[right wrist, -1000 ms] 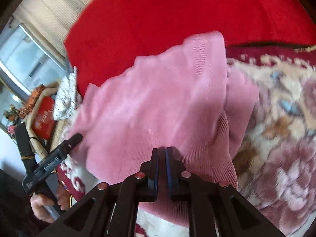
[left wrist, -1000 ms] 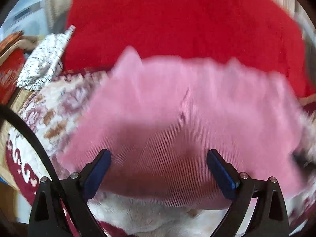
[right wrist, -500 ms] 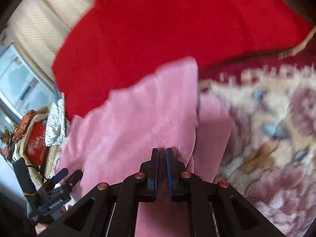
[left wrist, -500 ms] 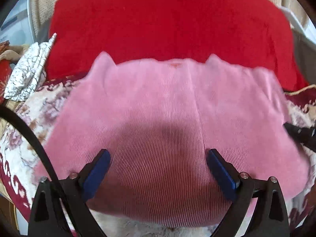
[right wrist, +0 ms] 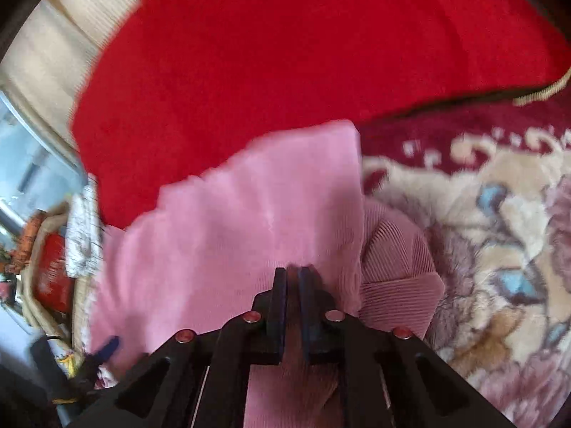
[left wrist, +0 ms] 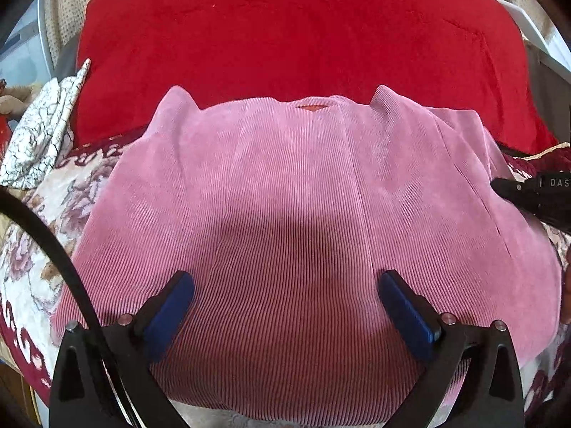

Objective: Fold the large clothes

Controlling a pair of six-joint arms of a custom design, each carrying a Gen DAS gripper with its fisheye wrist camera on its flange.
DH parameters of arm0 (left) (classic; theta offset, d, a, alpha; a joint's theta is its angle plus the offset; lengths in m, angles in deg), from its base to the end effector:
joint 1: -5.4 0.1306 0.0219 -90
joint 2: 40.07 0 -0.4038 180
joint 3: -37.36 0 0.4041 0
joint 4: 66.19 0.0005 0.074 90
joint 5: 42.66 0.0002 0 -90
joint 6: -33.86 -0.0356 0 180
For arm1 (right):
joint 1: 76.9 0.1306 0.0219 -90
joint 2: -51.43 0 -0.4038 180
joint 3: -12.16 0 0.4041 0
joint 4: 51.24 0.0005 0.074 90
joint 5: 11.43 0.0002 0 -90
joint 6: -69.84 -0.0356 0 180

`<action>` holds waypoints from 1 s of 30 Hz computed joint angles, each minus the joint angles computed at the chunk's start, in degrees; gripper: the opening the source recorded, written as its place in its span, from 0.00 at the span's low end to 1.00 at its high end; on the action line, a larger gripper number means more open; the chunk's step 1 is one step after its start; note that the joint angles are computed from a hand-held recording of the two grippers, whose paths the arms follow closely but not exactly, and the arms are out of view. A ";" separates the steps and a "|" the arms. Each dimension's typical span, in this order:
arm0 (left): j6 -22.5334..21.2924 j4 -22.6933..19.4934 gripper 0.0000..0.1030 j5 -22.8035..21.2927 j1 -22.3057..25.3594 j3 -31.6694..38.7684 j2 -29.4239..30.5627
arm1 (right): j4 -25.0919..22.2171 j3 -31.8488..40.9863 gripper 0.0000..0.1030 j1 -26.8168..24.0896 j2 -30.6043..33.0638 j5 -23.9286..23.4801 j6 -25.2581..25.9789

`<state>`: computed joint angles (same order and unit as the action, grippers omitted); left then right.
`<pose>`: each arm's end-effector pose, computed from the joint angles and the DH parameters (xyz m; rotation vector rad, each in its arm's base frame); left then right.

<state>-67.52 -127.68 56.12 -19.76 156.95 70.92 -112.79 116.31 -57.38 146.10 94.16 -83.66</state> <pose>0.5693 -0.2740 0.4808 0.8453 2.3550 -0.2914 0.4933 0.1642 0.5141 1.0265 2.2334 0.3075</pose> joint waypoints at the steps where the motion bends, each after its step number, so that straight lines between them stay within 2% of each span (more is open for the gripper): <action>1: -0.45 -1.36 1.00 0.66 0.20 1.24 0.60 | 1.49 -0.89 0.09 -0.06 -0.53 0.49 -0.66; 3: -1.57 -3.75 1.00 2.93 1.10 4.17 1.94 | -0.52 1.02 0.11 -0.03 -0.05 0.32 -0.98; 4: -0.74 -2.72 1.00 3.22 1.55 4.19 1.64 | -0.50 1.72 0.11 0.40 -0.10 1.81 -0.31; 6: 2.38 2.76 1.00 -0.31 2.21 1.89 -0.28 | 0.97 3.05 0.11 1.35 0.07 4.45 2.20; 7: 3.43 4.90 1.00 -2.42 2.52 1.31 -0.77 | 2.42 3.31 0.11 1.61 0.10 4.27 3.58; 10: 6.37 6.97 1.00 -8.43 3.18 1.46 -0.36 | 6.82 4.30 0.11 2.14 1.05 0.47 6.44; 11: 6.11 5.44 1.00 -10.90 3.18 2.37 0.84 | 7.21 4.60 0.11 1.96 1.81 -2.22 6.79; 12: 5.66 3.42 1.00 -13.10 2.64 3.29 1.95 | 6.73 4.57 0.20 2.01 2.44 -4.49 6.37; 13: 4.40 0.79 1.00 -15.41 2.20 4.93 3.83 | 5.18 5.18 0.23 1.53 3.72 -7.82 5.95; 14: 3.56 1.04 1.00 -16.20 1.87 4.45 4.05 | 4.61 4.99 0.23 1.21 4.39 -10.29 6.34; 15: 2.77 2.94 1.00 -16.86 1.61 3.54 3.44 | 5.98 3.98 0.22 1.45 3.96 -9.45 6.83; 16: 2.22 3.11 1.00 -17.24 1.36 3.65 3.24 | 6.47 3.57 0.22 1.64 3.49 -9.03 7.03; 18: 2.18 4.43 1.00 -15.87 1.63 1.76 1.22 | 6.00 3.22 0.22 1.95 2.39 -9.15 6.30; 19: 3.24 4.81 1.00 -14.69 2.06 1.39 0.70 | 8.17 1.44 0.23 2.35 0.81 -7.73 5.77; 22: 8.66 4.09 1.00 -10.56 3.83 1.62 -0.18 | 10.89 -0.50 0.24 3.96 -1.11 -4.99 5.86; 24: 12.04 4.51 1.00 -10.10 4.95 1.81 -0.39 | 11.88 -1.63 0.24 4.35 -2.00 -5.81 6.03; 25: 12.92 3.99 1.00 -10.70 5.38 2.30 -0.12 | 11.66 -1.60 0.24 4.51 -2.25 -6.32 6.11; 28: 14.85 -0.33 1.00 -12.51 6.66 4.94 1.83 | 6.52 0.13 0.23 5.15 -0.29 -6.70 5.33; 30: 18.53 -0.85 1.00 -10.11 8.63 5.36 1.87 | 5.92 -0.20 0.23 5.71 -0.85 -5.06 6.41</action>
